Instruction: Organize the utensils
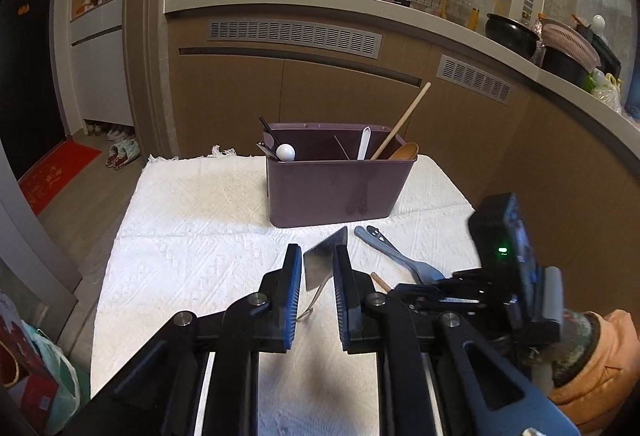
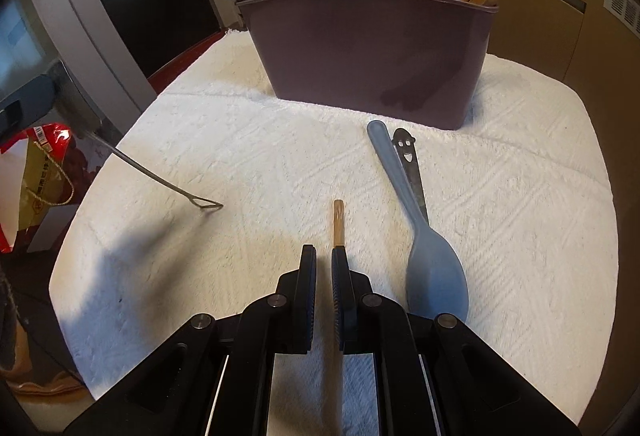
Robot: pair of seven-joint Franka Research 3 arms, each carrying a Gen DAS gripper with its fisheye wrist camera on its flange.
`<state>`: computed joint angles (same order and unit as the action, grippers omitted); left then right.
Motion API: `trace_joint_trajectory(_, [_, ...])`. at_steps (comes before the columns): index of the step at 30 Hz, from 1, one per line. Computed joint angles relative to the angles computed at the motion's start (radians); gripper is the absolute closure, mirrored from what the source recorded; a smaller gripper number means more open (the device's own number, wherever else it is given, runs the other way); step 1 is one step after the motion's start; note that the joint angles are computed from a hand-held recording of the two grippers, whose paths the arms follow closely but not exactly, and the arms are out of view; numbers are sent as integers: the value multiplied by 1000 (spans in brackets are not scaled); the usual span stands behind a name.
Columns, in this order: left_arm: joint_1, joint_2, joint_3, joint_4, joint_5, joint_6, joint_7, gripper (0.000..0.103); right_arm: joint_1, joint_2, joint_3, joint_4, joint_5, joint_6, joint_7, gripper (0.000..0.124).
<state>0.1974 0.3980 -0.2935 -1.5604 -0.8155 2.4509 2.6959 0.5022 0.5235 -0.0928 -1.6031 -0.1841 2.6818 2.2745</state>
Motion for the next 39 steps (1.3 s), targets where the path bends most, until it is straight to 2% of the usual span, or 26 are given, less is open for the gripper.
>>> trace_joint_trajectory(3, [3, 1, 1, -3, 3, -5, 11, 89, 20, 31, -27, 48, -36, -52, 17, 115])
trace_joint_trajectory(8, [-8, 33, 12, 21, 57, -31, -31, 88, -5, 53, 1, 77, -13, -70, -13, 105])
trace_joint_trajectory(11, [-8, 62, 6, 46, 85, -64, -64, 76, -5, 56, 1, 80, -8, -68, -16, 103])
trace_joint_trajectory(16, [-4, 65, -21, 34, 58, -14, -55, 52, -9, 51, 5, 67, 9, -49, -25, 102])
trace_joint_trajectory(21, [-30, 97, -28, 63, 99, 14, -91, 50, -3, 38, 3, 47, 10, -35, -27, 96])
trace_joint_trajectory(23, [-37, 119, -35, 85, 122, 5, -107, 56, 3, 36, -3, 42, 5, -31, -20, 96])
trace_joint_trajectory(25, [-38, 147, -48, 119, 136, -27, -118, 78, -1, 36, 2, 41, 11, -28, -22, 96])
trace_joint_trajectory(26, [-38, 159, -53, 136, 143, -41, -120, 85, -3, 35, 4, 39, 14, -24, -24, 96])
trace_joint_trajectory(27, [-39, 170, -59, 150, 150, -55, -119, 96, -3, 34, 4, 37, 16, -23, -24, 96])
trace_joint_trajectory(33, [-8, 148, -98, 119, 82, -21, -50, 101, -4, -3, 0, -24, 16, 3, -15, 96])
trace_joint_trajectory(39, [12, 109, -95, 98, 9, 10, 4, 102, 1, -22, -13, -46, -3, 8, 11, 96])
